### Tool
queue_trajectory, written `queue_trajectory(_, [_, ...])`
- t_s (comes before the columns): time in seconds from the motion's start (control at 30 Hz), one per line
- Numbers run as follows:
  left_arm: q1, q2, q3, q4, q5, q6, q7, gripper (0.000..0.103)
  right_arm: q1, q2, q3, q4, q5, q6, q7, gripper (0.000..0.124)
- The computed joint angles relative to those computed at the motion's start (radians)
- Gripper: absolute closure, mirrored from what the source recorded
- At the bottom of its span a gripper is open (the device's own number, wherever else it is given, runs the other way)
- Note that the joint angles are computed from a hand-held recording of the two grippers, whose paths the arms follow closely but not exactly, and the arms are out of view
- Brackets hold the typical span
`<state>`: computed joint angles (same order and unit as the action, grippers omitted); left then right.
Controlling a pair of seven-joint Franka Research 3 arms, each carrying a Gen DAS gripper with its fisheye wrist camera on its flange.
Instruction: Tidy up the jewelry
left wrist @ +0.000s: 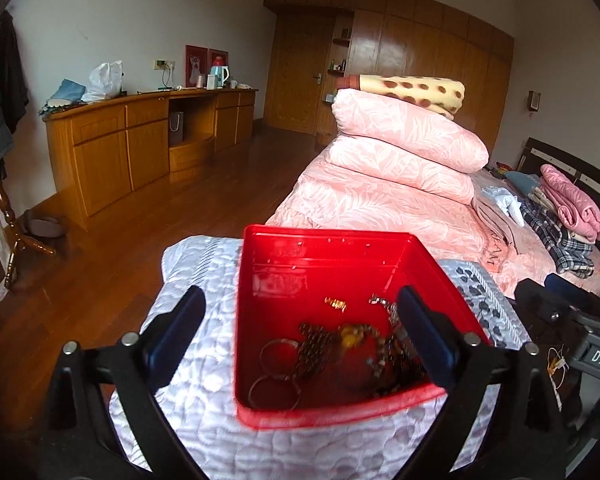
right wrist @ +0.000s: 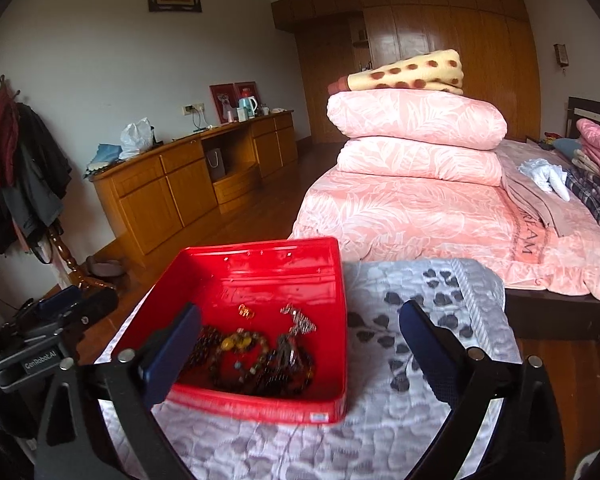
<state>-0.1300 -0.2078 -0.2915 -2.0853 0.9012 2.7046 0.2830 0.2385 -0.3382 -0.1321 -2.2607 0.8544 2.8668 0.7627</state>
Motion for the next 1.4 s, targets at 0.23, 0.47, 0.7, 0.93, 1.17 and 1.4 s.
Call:
queue_trajectory(0.23, [0.006, -0.095, -0.028, -0.091, 0.03, -0.009, -0.023, 0.006, 0.025, -0.104, -0.021, -0.108, 0.047, 0.021, -0.035, 0.027])
queue_trajectory(0.47, [0.02, -0.162, -0.069, -0.152, 0.062, -0.03, -0.07, 0.006, 0.05, -0.183, -0.033, -0.198, 0.02, 0.057, -0.027, 0.027])
queue_trajectory(0.7, [0.027, -0.215, -0.101, -0.188, 0.112, -0.045, -0.108, 0.005, 0.114, -0.252, -0.08, -0.259, 0.02, 0.112, -0.059, 0.027])
queue_trajectory(0.93, [0.059, -0.285, -0.151, -0.222, 0.219, -0.043, -0.216, 0.006, 0.266, -0.343, -0.167, -0.322, 0.039, 0.275, -0.135, 0.027])
queue_trajectory(1.17, [0.077, -0.364, -0.176, -0.253, 0.308, -0.017, -0.323, 0.006, 0.389, -0.461, -0.224, -0.401, -0.04, 0.448, -0.126, 0.027])
queue_trajectory(1.4, [0.082, -0.427, -0.194, -0.287, 0.355, -0.002, -0.395, 0.006, 0.379, -0.517, -0.192, -0.466, -0.136, 0.532, -0.07, 0.027])
